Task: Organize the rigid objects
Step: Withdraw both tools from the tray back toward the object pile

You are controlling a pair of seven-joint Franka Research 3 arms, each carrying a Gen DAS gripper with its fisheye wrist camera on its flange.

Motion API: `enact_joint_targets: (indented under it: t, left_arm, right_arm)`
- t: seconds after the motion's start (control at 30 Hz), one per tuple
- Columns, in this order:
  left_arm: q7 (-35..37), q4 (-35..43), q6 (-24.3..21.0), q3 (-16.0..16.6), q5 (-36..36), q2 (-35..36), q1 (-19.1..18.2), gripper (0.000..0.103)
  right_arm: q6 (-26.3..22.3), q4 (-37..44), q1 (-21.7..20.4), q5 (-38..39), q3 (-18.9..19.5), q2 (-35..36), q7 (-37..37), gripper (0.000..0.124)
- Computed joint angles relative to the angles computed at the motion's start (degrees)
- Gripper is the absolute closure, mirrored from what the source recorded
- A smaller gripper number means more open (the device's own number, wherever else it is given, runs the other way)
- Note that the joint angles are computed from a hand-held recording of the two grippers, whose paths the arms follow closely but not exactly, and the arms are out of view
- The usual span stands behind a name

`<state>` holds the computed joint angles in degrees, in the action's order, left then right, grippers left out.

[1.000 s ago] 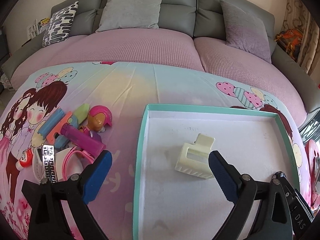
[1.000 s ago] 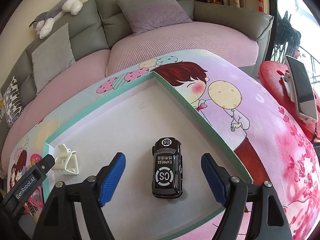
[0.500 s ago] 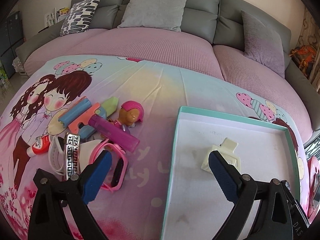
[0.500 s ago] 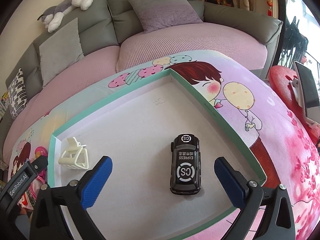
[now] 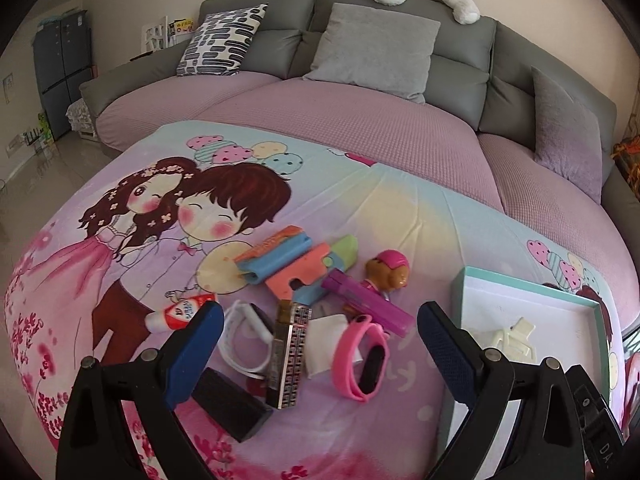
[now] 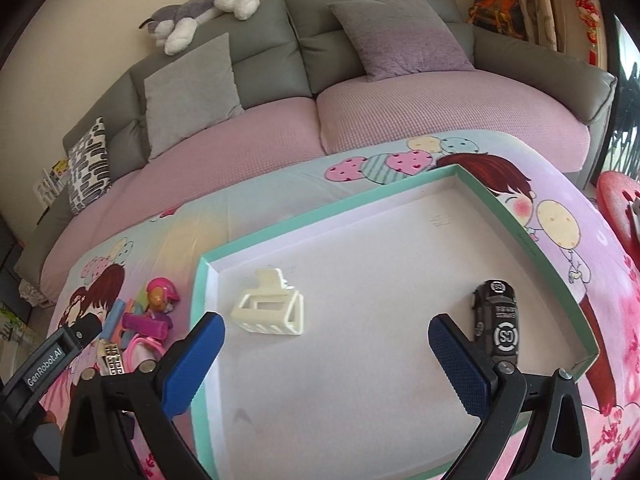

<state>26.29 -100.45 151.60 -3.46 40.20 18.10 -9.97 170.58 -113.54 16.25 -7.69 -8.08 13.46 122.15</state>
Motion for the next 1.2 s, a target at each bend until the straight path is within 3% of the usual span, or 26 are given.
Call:
enact_joint_targets:
  t: [0.07, 0.4, 1.07, 1.2]
  left_arm:
    - [-0.8, -1.8, 1.1, 0.4, -0.1, -1.2, 0.7, 0.005]
    - [-0.3, -6.2, 2.9, 0.8, -2.2, -3.7, 4.4, 0.005]
    - [8.4, -12.6, 3.6, 0.3, -15.2, -5.8, 12.0, 0.005]
    - [9.0, -13.4, 3.4, 0.8, -15.8, -6.2, 12.2, 0.005]
  right_arm:
    - [0.2, 1.1, -0.5, 1.4, 1.9, 0.7, -2.7, 0.021]
    - [-1.7, 4.8, 1.4, 5.0, 4.5, 3.5, -10.3, 0.021]
    - [-9.2, 12.7, 1.7, 20.1, 13.9, 9.8, -29.9, 0.021]
    - [-10.3, 13.7, 2.9, 22.3, 14.1, 10.7, -31.7, 0.021]
